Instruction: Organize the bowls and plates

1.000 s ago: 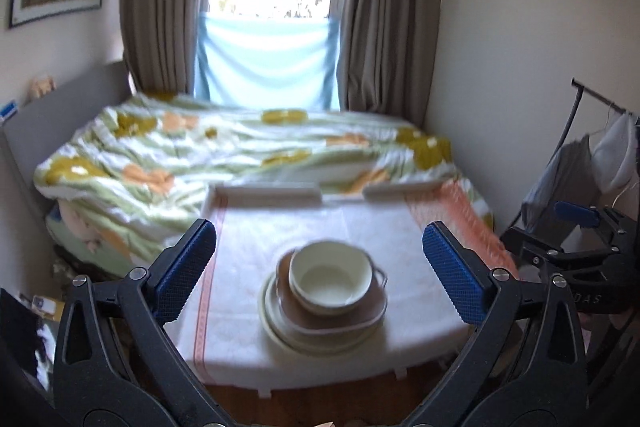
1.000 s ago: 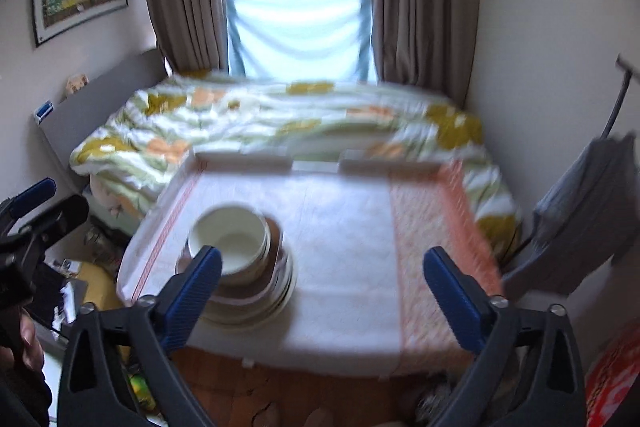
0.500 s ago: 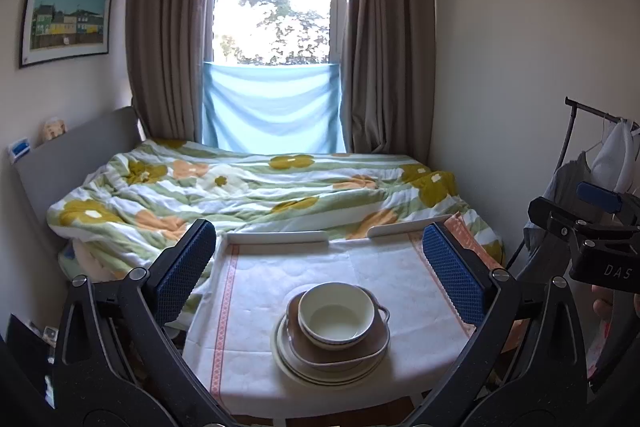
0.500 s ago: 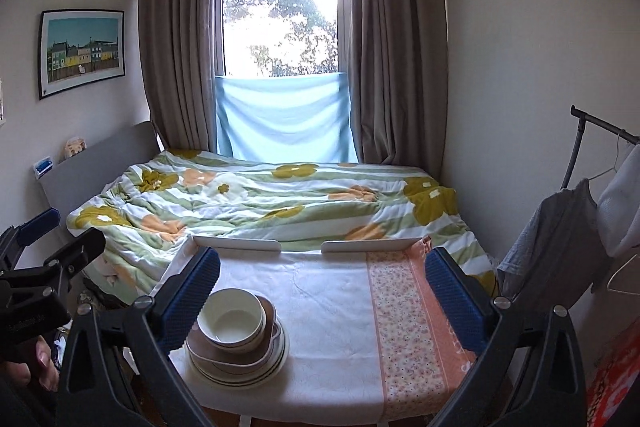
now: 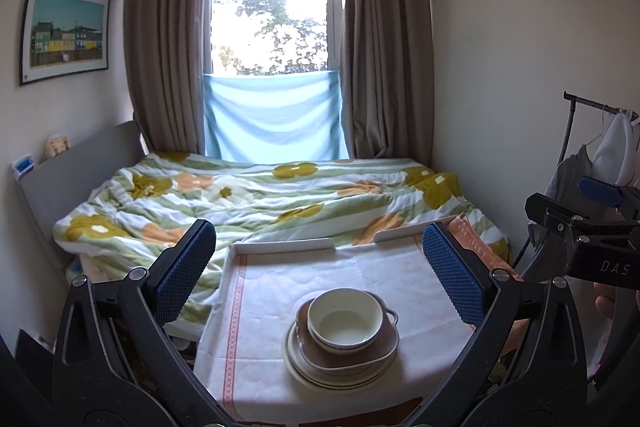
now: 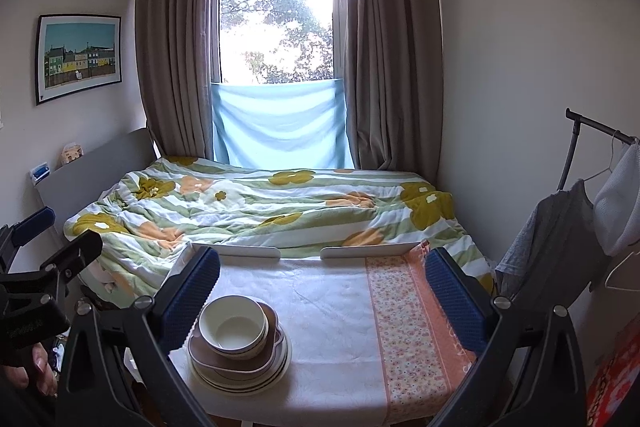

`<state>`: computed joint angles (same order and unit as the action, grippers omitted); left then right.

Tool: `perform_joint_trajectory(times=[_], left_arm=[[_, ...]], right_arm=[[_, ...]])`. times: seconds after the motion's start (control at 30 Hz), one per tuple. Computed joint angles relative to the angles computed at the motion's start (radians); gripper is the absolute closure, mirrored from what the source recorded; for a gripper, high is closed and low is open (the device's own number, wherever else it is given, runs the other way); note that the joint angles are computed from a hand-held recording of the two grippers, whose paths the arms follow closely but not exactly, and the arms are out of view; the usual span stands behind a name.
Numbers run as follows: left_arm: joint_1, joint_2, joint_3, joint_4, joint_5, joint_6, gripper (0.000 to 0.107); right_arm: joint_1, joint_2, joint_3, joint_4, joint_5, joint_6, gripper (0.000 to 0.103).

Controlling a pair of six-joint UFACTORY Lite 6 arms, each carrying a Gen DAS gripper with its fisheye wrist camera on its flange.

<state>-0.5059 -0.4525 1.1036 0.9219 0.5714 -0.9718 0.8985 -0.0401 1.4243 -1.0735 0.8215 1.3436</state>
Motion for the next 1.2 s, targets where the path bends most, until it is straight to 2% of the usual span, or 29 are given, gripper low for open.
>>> perform_joint_trajectory(times=[0.47,0.83,1.2], left_arm=[[0.013,0.001,-0.004,-0.039,-0.010,0.034,0.004],[0.020,0.009,0.010,-0.064,-0.016,0.067,0.004],[0.023,0.010,0.021,-0.086,-0.022,0.089,0.004]], right_arm=[[-0.026,0.010,0.001,0.007,-0.011,0.004,0.001],[0.003,0.016,0.019,0.005,0.044,0.004,0.001],[-0.005,0.018,0.029,0.004,0.045,-0.011,0.001]])
